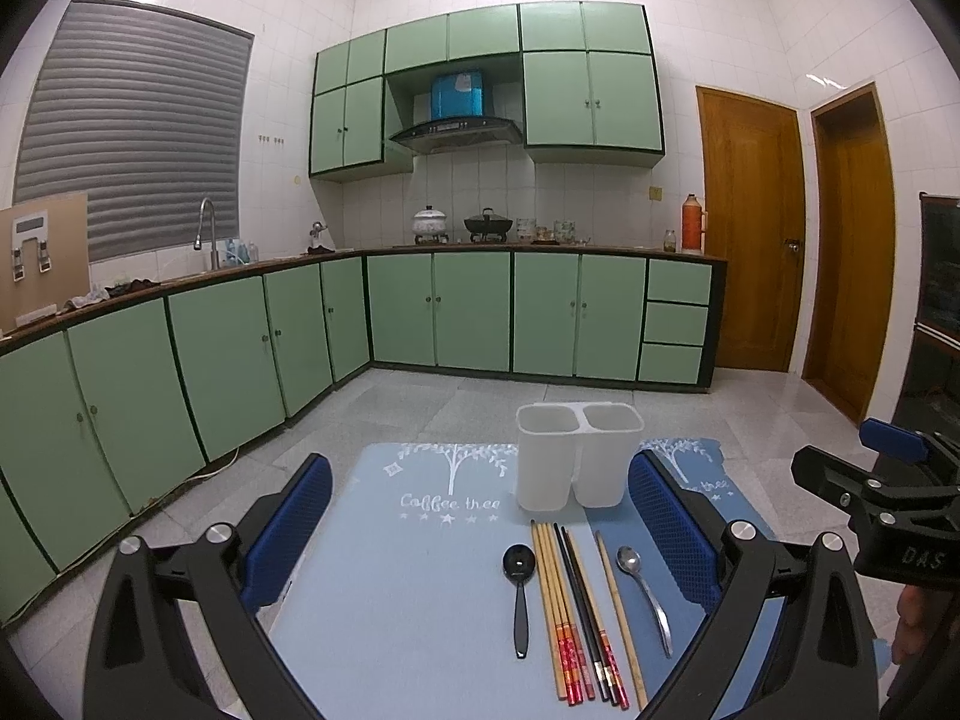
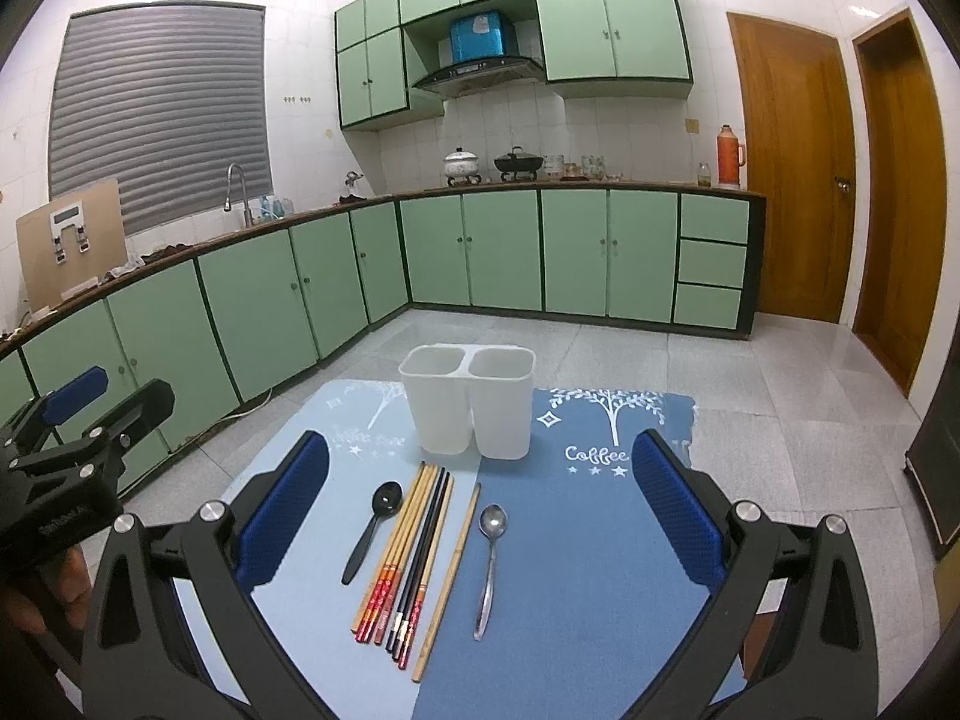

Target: Organize utensils

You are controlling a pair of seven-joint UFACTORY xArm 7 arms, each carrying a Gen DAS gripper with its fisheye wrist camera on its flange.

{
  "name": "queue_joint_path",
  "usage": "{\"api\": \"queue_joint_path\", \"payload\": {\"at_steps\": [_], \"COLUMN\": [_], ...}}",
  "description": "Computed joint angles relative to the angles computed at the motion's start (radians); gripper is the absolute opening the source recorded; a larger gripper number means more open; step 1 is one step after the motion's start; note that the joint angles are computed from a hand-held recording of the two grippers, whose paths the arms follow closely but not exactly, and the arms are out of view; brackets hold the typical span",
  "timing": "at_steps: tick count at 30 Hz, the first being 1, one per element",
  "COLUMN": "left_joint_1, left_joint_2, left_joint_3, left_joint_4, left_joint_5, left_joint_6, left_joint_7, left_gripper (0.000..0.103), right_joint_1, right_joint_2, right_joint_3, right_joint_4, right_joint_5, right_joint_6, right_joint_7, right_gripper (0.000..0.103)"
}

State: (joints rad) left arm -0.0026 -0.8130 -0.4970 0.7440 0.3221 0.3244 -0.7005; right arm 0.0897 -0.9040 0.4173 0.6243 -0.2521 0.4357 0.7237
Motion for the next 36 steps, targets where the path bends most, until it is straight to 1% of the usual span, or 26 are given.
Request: {"api": "queue_joint_path", "payload": {"at_steps": [4,6,11,13,14,15,17,19,21,23,25,27,29,33,35,36], "left_joint_1": [0.013,0.019,0.025,0.022,0.021,0.022,0.024,0.016,0.007,-0.015,-0.043,-0.067,-0.092,-0.140,-0.163,-0.175], "left_joint_2": [0.047,0.085,0.220,0.280,0.310,0.339,0.401,0.464,0.515,0.574,0.611,0.645,0.680,0.729,0.751,0.760], "left_joint_3": [-0.006,-0.009,-0.011,-0.010,-0.010,-0.011,-0.011,0.002,0.009,0.030,0.056,0.080,0.103,0.149,0.174,0.186], "left_joint_4": [0.009,0.018,0.054,0.072,0.083,0.094,0.120,0.148,0.169,0.193,0.211,0.225,0.243,0.270,0.284,0.291], "left_joint_5": [0.008,0.019,0.065,0.092,0.109,0.129,0.170,0.201,0.236,0.247,0.244,0.246,0.247,0.253,0.248,0.245], "left_joint_6": [0.014,0.029,0.070,0.090,0.100,0.105,0.113,0.118,0.119,0.121,0.132,0.137,0.142,0.148,0.147,0.147], "left_joint_7": [0.002,0.006,0.003,-0.008,-0.016,-0.027,-0.055,-0.070,-0.094,-0.091,-0.083,-0.078,-0.072,-0.074,-0.069,-0.067], "left_gripper": [0.097,0.097,0.097,0.097,0.097,0.097,0.094,0.093,0.092,0.090,0.089,0.089,0.089,0.089,0.089,0.089], "right_joint_1": [-0.013,-0.023,-0.019,-0.011,-0.003,0.006,0.024,0.044,0.075,0.104,0.125,0.134,0.143,0.152,0.158,0.158], "right_joint_2": [0.046,0.096,0.233,0.298,0.326,0.365,0.428,0.478,0.542,0.595,0.644,0.686,0.724,0.780,0.801,0.808], "right_joint_3": [-0.003,0.001,-0.024,-0.040,-0.049,-0.059,-0.081,-0.107,-0.142,-0.177,-0.205,-0.221,-0.235,-0.248,-0.258,-0.258], "right_joint_4": [0.001,0.017,0.050,0.069,0.079,0.090,0.116,0.134,0.161,0.184,0.207,0.227,0.246,0.276,0.284,0.286], "right_joint_5": [-0.001,-0.005,-0.022,-0.029,-0.032,-0.036,-0.044,-0.045,-0.025,0.007,0.044,0.059,0.077,0.084,0.105,0.097], "right_joint_6": [0.018,0.047,0.070,0.063,0.064,0.058,0.063,0.059,0.061,0.071,0.076,0.077,0.076,0.077,0.075,0.071], "right_joint_7": [0.001,0.004,0.002,0.001,-0.002,-0.011,-0.033,-0.051,-0.091,-0.132,-0.167,-0.186,-0.207,-0.224,-0.240,-0.233], "right_gripper": [0.098,0.098,0.098,0.096,0.093,0.087,0.079,0.077,0.070,0.064,0.062,0.057,0.054,0.049,0.047,0.046]}}
